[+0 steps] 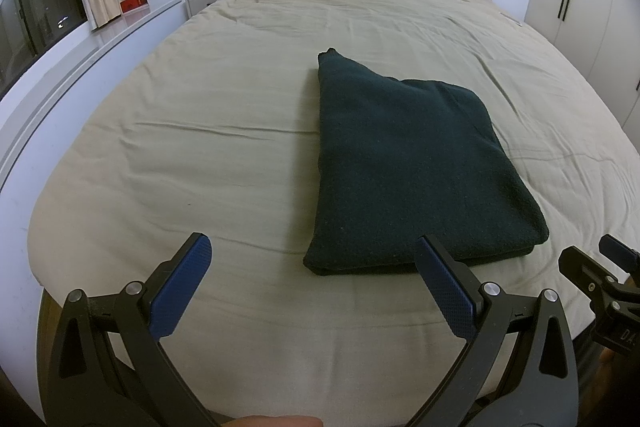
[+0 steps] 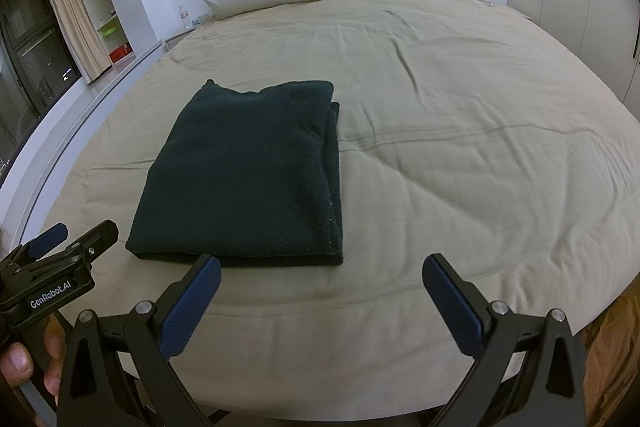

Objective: Fold small clothes

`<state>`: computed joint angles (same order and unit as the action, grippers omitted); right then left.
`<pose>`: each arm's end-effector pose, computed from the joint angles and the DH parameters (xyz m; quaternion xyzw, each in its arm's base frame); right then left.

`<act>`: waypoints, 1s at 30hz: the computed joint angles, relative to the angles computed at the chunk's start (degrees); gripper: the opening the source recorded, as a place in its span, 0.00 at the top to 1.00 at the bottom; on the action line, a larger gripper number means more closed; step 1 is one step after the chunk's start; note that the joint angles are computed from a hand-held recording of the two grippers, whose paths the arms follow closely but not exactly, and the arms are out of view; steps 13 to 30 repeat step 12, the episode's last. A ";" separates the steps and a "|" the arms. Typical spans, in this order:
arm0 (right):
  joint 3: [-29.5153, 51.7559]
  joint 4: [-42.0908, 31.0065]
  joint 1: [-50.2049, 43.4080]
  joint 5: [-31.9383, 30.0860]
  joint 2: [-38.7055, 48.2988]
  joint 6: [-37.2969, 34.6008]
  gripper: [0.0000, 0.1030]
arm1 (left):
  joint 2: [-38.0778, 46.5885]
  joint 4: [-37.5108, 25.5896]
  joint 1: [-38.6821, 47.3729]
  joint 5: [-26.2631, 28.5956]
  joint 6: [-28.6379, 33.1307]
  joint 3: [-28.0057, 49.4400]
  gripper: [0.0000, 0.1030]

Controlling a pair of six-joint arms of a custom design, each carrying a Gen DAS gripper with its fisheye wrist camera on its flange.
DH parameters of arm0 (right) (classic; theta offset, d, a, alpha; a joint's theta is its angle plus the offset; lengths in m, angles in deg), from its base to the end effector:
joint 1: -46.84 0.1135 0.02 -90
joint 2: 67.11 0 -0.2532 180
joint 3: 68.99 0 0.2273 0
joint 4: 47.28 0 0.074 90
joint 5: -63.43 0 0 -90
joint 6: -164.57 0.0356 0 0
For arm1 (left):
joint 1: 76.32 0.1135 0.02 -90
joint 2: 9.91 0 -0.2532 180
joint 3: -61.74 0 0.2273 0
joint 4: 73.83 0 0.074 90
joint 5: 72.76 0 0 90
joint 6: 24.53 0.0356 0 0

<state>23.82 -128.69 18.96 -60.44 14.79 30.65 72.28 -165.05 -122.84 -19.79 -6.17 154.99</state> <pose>0.2233 -0.0957 0.3096 -0.1804 0.9267 0.1376 0.2996 0.1712 -0.1494 0.3070 -0.2320 0.9162 0.0928 0.3132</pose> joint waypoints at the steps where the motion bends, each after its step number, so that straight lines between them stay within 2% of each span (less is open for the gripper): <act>1: 0.06 -0.03 0.01 0.01 0.04 -0.03 0.00 | 0.00 0.00 0.00 0.00 0.00 0.00 0.00; 30: -0.19 -0.26 -0.18 -0.08 -0.22 -0.02 0.00 | -0.39 0.04 -0.52 -1.16 -0.31 -0.37 0.00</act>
